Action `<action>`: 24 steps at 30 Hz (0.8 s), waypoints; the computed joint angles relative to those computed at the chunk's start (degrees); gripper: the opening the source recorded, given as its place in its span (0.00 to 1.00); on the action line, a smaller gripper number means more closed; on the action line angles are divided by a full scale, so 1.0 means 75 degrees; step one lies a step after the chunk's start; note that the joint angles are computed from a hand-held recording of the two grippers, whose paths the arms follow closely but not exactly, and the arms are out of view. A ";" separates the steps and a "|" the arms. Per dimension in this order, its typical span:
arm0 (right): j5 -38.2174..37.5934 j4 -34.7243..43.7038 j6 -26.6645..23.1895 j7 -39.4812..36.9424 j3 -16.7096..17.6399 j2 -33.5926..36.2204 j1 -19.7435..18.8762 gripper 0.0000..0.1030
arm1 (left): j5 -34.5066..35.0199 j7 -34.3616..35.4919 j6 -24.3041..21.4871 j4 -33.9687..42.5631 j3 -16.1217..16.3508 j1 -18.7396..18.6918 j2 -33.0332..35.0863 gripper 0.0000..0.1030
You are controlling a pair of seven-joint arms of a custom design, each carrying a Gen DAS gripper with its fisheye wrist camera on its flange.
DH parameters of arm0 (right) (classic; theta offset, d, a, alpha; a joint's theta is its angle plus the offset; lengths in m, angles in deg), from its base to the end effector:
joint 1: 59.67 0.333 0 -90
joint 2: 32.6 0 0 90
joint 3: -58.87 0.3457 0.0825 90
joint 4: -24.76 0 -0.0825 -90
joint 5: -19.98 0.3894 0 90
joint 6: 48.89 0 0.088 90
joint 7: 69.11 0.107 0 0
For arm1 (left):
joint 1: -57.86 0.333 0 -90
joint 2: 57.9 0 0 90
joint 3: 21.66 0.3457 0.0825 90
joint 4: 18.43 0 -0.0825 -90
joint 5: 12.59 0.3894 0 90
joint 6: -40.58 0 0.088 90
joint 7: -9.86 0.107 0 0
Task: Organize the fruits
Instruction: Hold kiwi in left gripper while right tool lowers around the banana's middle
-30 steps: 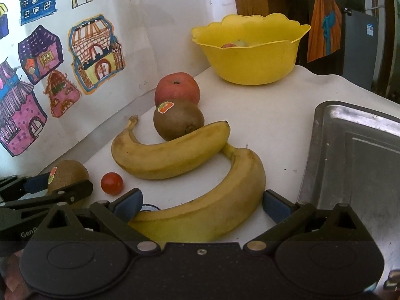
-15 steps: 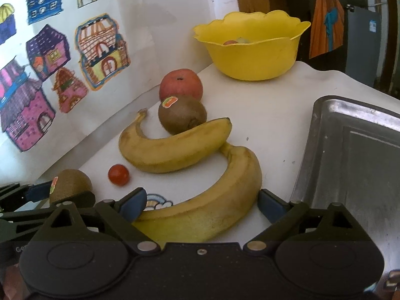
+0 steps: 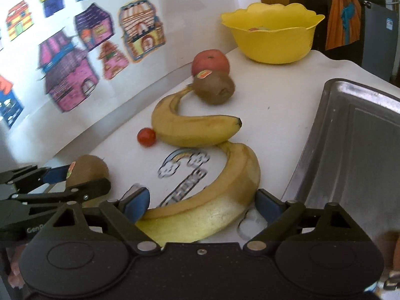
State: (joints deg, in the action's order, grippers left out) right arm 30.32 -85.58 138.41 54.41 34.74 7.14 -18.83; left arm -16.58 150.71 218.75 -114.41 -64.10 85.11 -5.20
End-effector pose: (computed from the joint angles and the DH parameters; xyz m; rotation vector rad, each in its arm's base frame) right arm 0.6535 0.2189 0.2552 -1.4724 1.9868 -0.5379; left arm 0.7465 -0.0633 0.2583 -1.1411 2.2967 -1.0262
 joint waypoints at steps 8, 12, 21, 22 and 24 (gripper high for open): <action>0.0351 -0.0619 0.0652 -0.0358 0.0584 -0.0388 -0.0172 0.85 | 0.0155 0.0408 0.0039 -0.0778 -0.0600 0.0924 -0.0146 0.61; 0.1001 -0.0369 0.0386 -0.0280 0.0013 -0.0154 0.0465 0.89 | 0.0190 0.0375 0.0109 -0.1008 -0.0703 0.1128 -0.0227 0.61; 0.0998 0.0271 -0.0799 0.1231 -0.2599 0.1221 0.2669 0.79 | 0.0332 0.0092 0.0209 -0.1084 -0.0685 0.1156 -0.0247 0.61; 0.0898 0.0226 -0.0813 0.1334 -0.2740 0.1283 0.2798 0.77 | 0.0357 0.0069 0.0204 -0.1082 -0.0685 0.1158 -0.0245 0.61; 0.0697 0.0025 -0.0634 0.1460 -0.2801 0.1233 0.2876 0.70 | 0.0404 0.0064 0.0172 -0.1111 -0.0752 0.1234 -0.0222 0.61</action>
